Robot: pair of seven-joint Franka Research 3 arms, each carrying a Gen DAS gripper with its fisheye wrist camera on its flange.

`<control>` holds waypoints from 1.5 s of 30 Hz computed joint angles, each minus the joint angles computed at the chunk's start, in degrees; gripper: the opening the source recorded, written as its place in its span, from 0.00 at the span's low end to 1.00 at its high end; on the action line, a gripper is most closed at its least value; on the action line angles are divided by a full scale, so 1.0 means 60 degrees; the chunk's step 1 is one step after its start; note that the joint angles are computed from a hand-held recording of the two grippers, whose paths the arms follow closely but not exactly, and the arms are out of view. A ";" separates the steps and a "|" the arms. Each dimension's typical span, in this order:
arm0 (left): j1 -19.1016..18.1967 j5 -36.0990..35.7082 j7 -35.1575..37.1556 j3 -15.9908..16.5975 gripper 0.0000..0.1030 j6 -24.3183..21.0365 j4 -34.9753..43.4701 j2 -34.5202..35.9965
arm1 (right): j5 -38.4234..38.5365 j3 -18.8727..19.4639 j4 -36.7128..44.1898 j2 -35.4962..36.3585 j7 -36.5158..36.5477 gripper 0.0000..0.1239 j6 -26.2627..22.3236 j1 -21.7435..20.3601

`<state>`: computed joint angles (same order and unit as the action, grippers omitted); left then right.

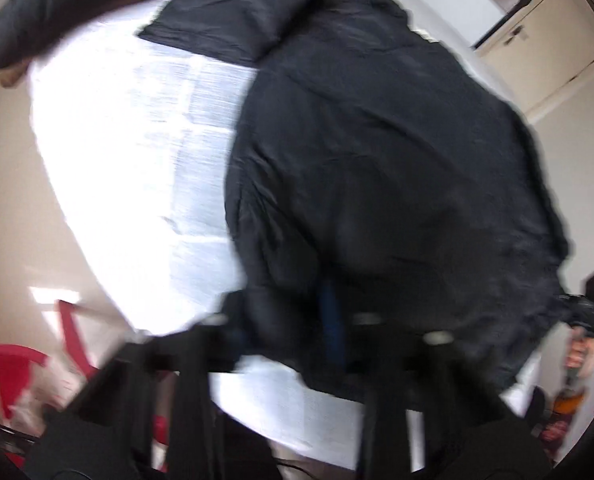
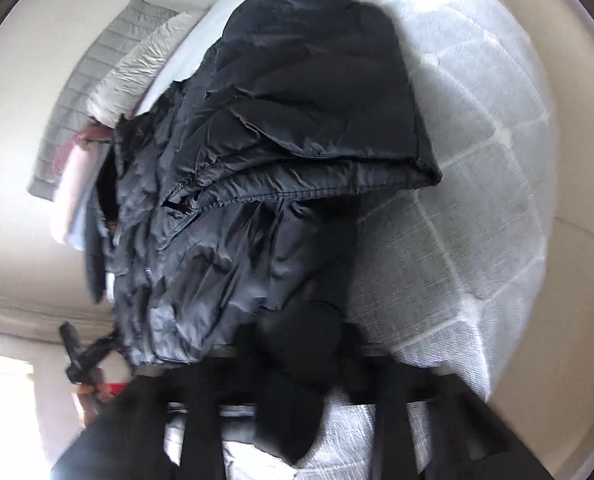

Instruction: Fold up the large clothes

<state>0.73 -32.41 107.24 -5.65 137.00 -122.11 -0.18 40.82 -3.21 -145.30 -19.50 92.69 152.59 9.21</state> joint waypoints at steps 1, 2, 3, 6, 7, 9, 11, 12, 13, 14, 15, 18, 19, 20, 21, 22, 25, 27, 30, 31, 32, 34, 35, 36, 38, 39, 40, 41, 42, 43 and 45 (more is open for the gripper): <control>-0.0007 -0.0094 -0.0006 -0.0007 0.15 -0.0142 -0.0019 -0.0131 | -0.0356 0.0195 -0.0063 -0.0108 0.0295 0.08 0.0190 -0.0155; -0.0063 -0.0201 0.0100 -0.0037 0.14 -0.0207 -0.0161 -0.0447 | -0.0905 0.0466 -0.0153 -0.0289 0.0787 0.07 0.0405 -0.0396; -0.0142 -0.0303 0.0253 -0.0027 0.13 -0.0247 -0.0297 -0.0730 | -0.1529 0.0760 -0.0239 -0.0521 0.1369 0.07 0.0596 -0.0679; -0.0469 -0.0628 0.0677 0.0142 0.13 -0.0663 -0.0721 -0.1615 | -0.3237 0.1380 -0.0296 -0.1017 0.2834 0.07 0.0549 -0.1422; -0.0583 -0.0614 0.0747 0.0202 0.13 -0.0827 -0.0877 -0.1881 | -0.3900 0.1585 -0.0266 -0.1148 0.3265 0.07 0.0353 -0.1714; -0.0790 -0.0327 0.0719 0.0245 0.13 -0.0940 -0.1097 -0.2149 | -0.4740 0.1672 -0.0207 -0.1249 0.3750 0.07 -0.0005 -0.1938; -0.0983 0.0256 0.0592 0.0186 0.13 -0.1090 -0.1387 -0.2366 | -0.5355 0.1651 -0.0214 -0.1262 0.4095 0.07 -0.0361 -0.2062; -0.1057 0.0759 0.0423 0.0066 0.14 -0.1092 -0.1547 -0.2386 | -0.5619 0.1661 -0.0163 -0.1175 0.4263 0.07 -0.0518 -0.2097; -0.1133 0.1095 0.0271 0.0012 0.15 -0.1071 -0.1548 -0.2298 | -0.5883 0.1667 -0.0173 -0.1070 0.4399 0.07 -0.0692 -0.2118; -0.1185 0.1644 -0.0007 -0.0130 0.16 -0.1019 -0.1638 -0.2195 | -0.6011 0.1580 -0.0241 -0.0974 0.4424 0.08 -0.0760 -0.2056; -0.1247 0.1957 -0.0200 -0.0181 0.19 -0.0953 -0.1641 -0.2073 | -0.6139 0.1547 -0.0279 -0.0815 0.4484 0.10 -0.0793 -0.1998; -0.1352 0.2644 -0.0763 -0.0235 0.34 -0.0676 -0.1699 -0.2217 | -0.7015 0.1768 -0.0566 -0.0888 0.5119 0.35 -0.0684 -0.2182; -0.1382 0.2933 -0.0998 -0.0277 0.45 -0.0612 -0.1691 -0.2253 | -0.7326 0.1849 -0.0676 -0.1077 0.5345 0.42 -0.0619 -0.2265; -0.1353 0.3539 -0.1419 -0.0409 0.52 -0.0495 -0.1708 -0.2410 | -0.7572 0.1921 -0.0757 -0.1242 0.5518 0.43 -0.0572 -0.2309; -0.1403 0.3860 -0.1691 -0.0468 0.65 -0.0395 -0.1716 -0.2482 | -0.8027 0.2132 -0.0772 -0.1524 0.5766 0.44 -0.0742 -0.2480; -0.1412 0.4364 -0.2022 -0.0577 0.71 -0.0122 -0.1785 -0.2677 | -0.8336 0.2246 -0.0789 -0.1732 0.5898 0.46 -0.0876 -0.2545; -0.1588 0.5219 -0.2662 -0.0698 0.74 0.0382 -0.1591 -0.2791 | -0.9309 0.2632 -0.0690 -0.2212 0.6023 0.56 -0.1053 -0.2664; -0.1774 0.5438 -0.3068 -0.0752 0.77 0.0672 -0.1320 -0.2646 | -0.9903 0.2852 -0.0500 -0.2176 0.6047 0.59 -0.0963 -0.2703; -0.2235 0.5046 -0.3064 -0.0689 0.81 0.1400 -0.0976 -0.2159 | -1.0764 0.3072 -0.0004 -0.1472 0.5828 0.62 -0.0640 -0.2700; -0.2457 0.4757 -0.2950 -0.0718 0.81 0.1586 -0.0617 -0.1783 | -1.1112 0.3157 0.0246 -0.1080 0.5786 0.62 -0.0592 -0.2706; -0.2619 0.4438 -0.2718 -0.0708 0.81 0.1748 -0.0413 -0.1511 | -1.1431 0.3102 0.0304 -0.0847 0.5715 0.62 -0.0496 -0.2673; -0.2862 0.3967 -0.2413 -0.0852 0.81 0.2148 0.0042 -0.0879 | -1.2062 0.3202 0.0883 -0.0061 0.5759 0.62 -0.0667 -0.2591; -0.2925 0.3888 -0.2358 -0.0970 0.81 0.2455 0.0283 -0.0504 | -1.2516 0.3341 0.1264 0.0446 0.5921 0.62 -0.0826 -0.2601; -0.2949 0.4099 -0.2527 -0.1118 0.81 0.2871 0.0486 -0.0115 | -1.3036 0.3444 0.1549 0.0777 0.6110 0.60 -0.1096 -0.2631; -0.2962 0.5105 -0.3177 -0.1313 0.81 0.3378 0.0649 0.0338 | -1.4264 0.3639 0.2075 0.1283 0.6589 0.47 -0.1837 -0.2685; -0.2942 0.5328 -0.3232 -0.1361 0.81 0.3393 0.0798 0.0566 | -1.4511 0.3621 0.2428 0.1513 0.6571 0.22 -0.2322 -0.2629; -0.2908 0.5266 -0.3068 -0.1444 0.81 0.3405 0.0763 0.0602 | -1.4303 0.3428 0.2619 0.1544 0.6384 0.12 -0.2520 -0.2543; -0.2866 0.5088 -0.2731 -0.1529 0.81 0.3413 0.0918 0.0805 | -1.4215 0.3248 0.2819 0.1587 0.6409 0.11 -0.2573 -0.2486; -0.2856 0.5006 -0.2558 -0.1622 0.81 0.3517 0.1002 0.0903 | -1.4195 0.2917 0.2863 0.1426 0.6398 0.09 -0.2674 -0.2309; -0.2835 0.5000 -0.2447 -0.1669 0.81 0.3688 0.1069 0.1028 | -1.4408 0.2918 0.3240 0.1463 0.6533 0.08 -0.2993 -0.2466; -0.2890 0.5319 -0.2597 -0.1714 0.81 0.3808 0.1349 0.1313 | -1.5036 0.2715 0.3921 0.1606 0.6843 0.07 -0.3608 -0.2476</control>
